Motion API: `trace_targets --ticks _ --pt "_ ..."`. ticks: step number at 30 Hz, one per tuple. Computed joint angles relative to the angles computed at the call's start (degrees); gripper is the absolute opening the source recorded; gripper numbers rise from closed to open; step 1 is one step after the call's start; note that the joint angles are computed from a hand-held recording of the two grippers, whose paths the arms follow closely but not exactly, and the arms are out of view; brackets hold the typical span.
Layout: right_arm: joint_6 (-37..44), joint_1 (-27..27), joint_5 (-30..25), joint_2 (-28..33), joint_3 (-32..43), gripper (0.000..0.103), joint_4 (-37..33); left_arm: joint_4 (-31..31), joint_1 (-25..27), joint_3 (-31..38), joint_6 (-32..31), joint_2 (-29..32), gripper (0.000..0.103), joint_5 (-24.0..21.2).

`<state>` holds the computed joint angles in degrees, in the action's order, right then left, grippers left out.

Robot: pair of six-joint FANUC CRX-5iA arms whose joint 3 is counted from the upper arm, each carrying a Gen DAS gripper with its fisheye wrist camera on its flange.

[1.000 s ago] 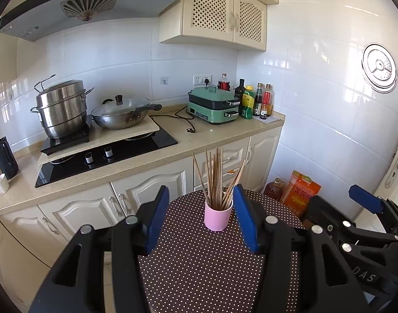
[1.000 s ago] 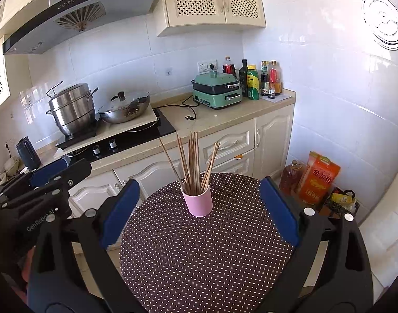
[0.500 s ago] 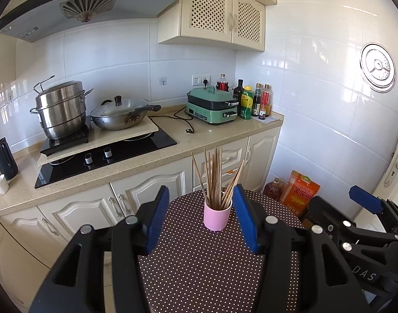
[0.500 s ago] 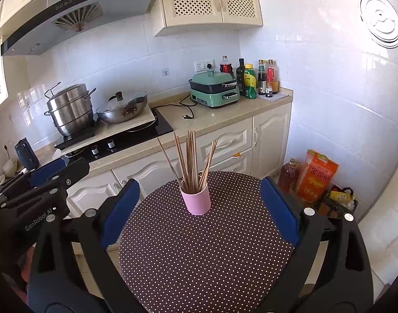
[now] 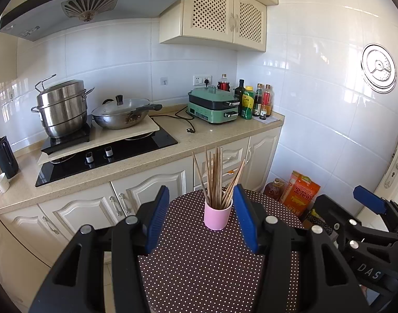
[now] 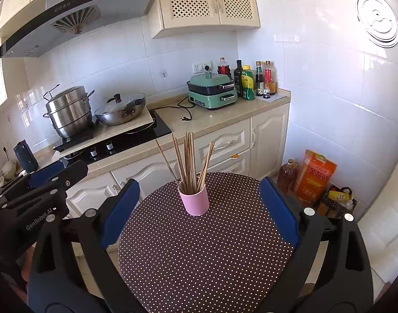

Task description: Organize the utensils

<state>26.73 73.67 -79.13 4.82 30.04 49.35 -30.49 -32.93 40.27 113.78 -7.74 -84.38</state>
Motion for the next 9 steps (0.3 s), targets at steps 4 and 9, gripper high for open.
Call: trace_targets --ticks 4,9 --pt "-0.2 0.0 0.0 -0.4 -0.5 0.092 -0.2 0.4 0.1 0.4 0.2 0.4 0.051 -0.6" --pt "-0.2 -0.1 0.1 -0.5 -0.6 0.092 -0.4 0.5 0.1 0.5 0.3 0.6 0.051 -0.9"
